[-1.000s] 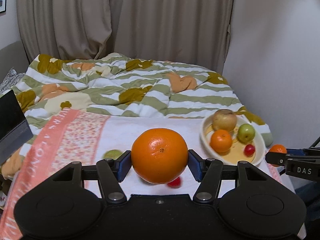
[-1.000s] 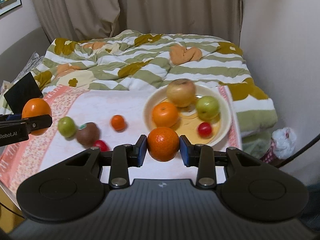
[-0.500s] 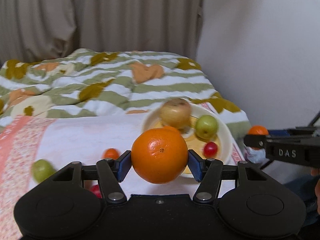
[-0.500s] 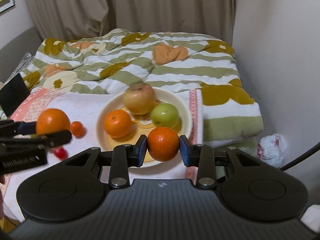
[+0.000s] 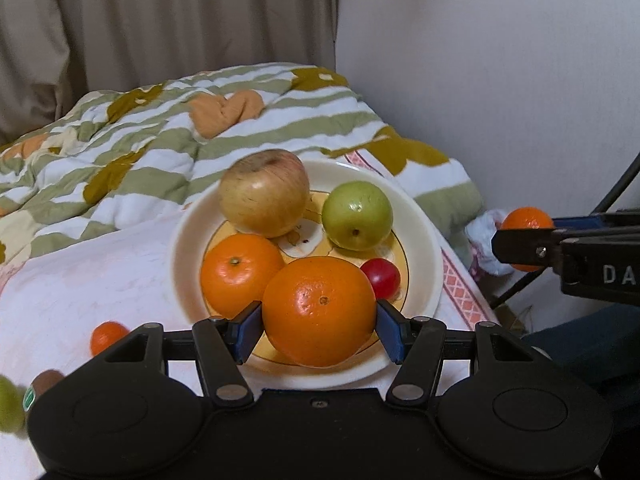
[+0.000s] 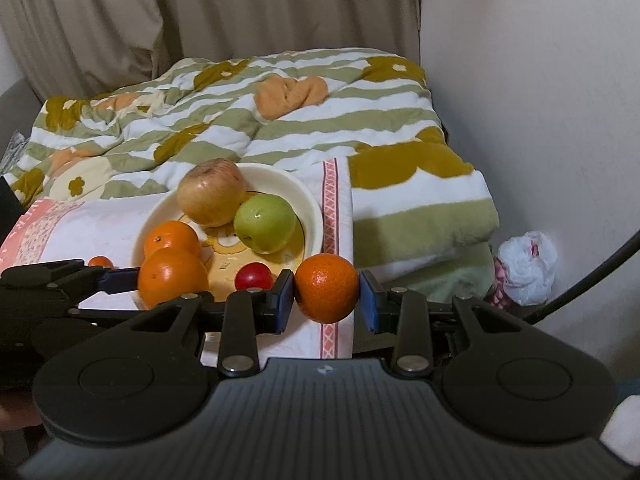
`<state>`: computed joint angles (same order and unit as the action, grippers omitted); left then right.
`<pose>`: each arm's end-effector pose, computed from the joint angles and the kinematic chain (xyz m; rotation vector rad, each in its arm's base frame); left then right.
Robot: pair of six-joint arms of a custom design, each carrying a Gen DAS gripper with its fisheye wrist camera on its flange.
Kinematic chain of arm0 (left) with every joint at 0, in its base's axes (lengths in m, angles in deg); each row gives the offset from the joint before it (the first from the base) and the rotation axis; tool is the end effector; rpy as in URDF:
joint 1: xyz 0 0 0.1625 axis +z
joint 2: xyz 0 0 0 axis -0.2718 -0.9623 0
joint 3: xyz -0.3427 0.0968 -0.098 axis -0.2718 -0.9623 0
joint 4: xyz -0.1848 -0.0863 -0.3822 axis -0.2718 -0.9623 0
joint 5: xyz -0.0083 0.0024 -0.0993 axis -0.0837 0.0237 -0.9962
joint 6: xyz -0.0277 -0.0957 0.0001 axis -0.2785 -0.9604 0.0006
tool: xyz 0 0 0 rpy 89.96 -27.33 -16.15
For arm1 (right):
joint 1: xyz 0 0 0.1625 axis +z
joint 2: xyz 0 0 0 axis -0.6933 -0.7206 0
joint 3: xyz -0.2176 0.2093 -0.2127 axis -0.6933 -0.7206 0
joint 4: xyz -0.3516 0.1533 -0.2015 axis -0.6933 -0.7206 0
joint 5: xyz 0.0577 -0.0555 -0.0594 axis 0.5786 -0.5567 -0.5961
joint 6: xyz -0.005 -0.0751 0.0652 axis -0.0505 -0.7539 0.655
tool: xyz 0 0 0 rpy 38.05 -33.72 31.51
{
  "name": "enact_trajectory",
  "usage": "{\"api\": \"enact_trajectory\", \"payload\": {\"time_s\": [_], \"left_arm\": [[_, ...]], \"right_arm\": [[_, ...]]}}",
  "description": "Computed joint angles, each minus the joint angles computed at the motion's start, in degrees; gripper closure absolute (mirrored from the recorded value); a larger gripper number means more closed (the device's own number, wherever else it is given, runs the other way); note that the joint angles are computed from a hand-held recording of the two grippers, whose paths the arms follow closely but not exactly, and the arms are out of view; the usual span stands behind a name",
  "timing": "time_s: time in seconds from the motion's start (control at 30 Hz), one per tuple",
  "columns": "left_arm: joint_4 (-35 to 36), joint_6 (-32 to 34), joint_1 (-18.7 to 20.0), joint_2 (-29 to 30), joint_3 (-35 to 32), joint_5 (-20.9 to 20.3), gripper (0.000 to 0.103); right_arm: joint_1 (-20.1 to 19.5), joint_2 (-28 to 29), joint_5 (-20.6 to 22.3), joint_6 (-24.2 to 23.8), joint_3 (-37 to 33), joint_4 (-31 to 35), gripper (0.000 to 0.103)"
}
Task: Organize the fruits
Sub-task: 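Open the left tool to drop the orange while the right tool releases the tangerine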
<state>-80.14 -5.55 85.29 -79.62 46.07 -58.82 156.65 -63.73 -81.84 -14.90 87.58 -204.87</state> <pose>-0.0463 -0.6537 0.2352 0.8379 2.3670 -0.6004 0.3243 -0.6151 0.0159 0.2339 -2.2925 0.9144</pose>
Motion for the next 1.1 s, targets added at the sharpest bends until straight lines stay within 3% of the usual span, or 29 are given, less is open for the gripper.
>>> {"api": "enact_trajectory", "payload": {"time_s": [0.2, 0.3, 0.33, 0.67, 1.1], "left_arm": [[0.7, 1.8, 0.2, 1.0, -0.5, 0.3, 0.038], [-1.3, 4.0, 0.2, -0.1, 0.7, -0.2, 0.011], [-2.3, 4.5, 0.2, -0.7, 1.3, -0.7, 0.007], [-2.4, 1.0, 0.7, -5.8, 2.4, 0.0, 0.006], [-6.0, -3.1, 1.6, -9.9, 3.9, 5.1, 0.005]], "right_arm": [[-0.3, 1.0, -0.4, 0.7, -1.5, 0.7, 0.053], [-0.3, 1.2, -0.5, 0.6, -1.8, 1.0, 0.053], [-0.3, 1.2, -0.5, 0.6, -1.9, 1.0, 0.053], [-0.3, 3.0, 1.6, -0.8, -5.2, 2.5, 0.053], [-1.2, 8.1, 7.2, -1.6, -13.4, 9.4, 0.053]]}}
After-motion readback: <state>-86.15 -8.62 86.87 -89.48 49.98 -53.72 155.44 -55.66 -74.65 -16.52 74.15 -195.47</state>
